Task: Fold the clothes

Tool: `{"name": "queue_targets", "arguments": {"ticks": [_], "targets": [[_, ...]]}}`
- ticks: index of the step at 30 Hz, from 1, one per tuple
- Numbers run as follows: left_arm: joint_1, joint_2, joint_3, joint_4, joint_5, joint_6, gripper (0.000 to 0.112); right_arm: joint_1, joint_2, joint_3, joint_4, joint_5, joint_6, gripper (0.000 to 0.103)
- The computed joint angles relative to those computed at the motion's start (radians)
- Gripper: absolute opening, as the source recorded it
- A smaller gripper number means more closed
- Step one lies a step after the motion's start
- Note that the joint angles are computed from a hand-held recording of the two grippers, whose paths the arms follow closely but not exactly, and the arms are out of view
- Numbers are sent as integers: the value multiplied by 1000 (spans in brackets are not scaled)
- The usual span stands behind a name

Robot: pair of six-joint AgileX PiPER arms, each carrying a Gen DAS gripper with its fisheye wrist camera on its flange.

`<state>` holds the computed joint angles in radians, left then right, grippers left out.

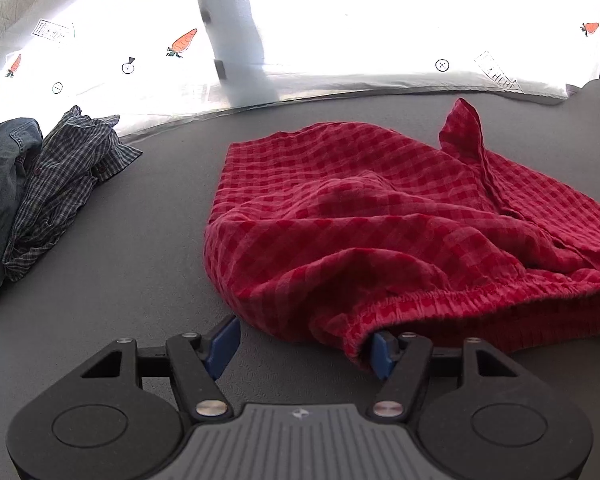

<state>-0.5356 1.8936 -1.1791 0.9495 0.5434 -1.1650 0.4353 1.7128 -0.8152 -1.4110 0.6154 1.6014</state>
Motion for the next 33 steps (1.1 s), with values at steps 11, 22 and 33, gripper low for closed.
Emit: {"name": "queue_targets", "arguments": {"ticks": [11, 22, 33], "targets": [[43, 32, -55, -237, -10, 168, 53, -7, 66, -32, 69, 10, -52, 12], [17, -13, -41, -185, 30, 68, 9, 79, -36, -18, 0, 80, 39, 5], [65, -168, -166, -240, 203, 184, 9, 27, -200, -140, 350, -41, -171, 4]]}}
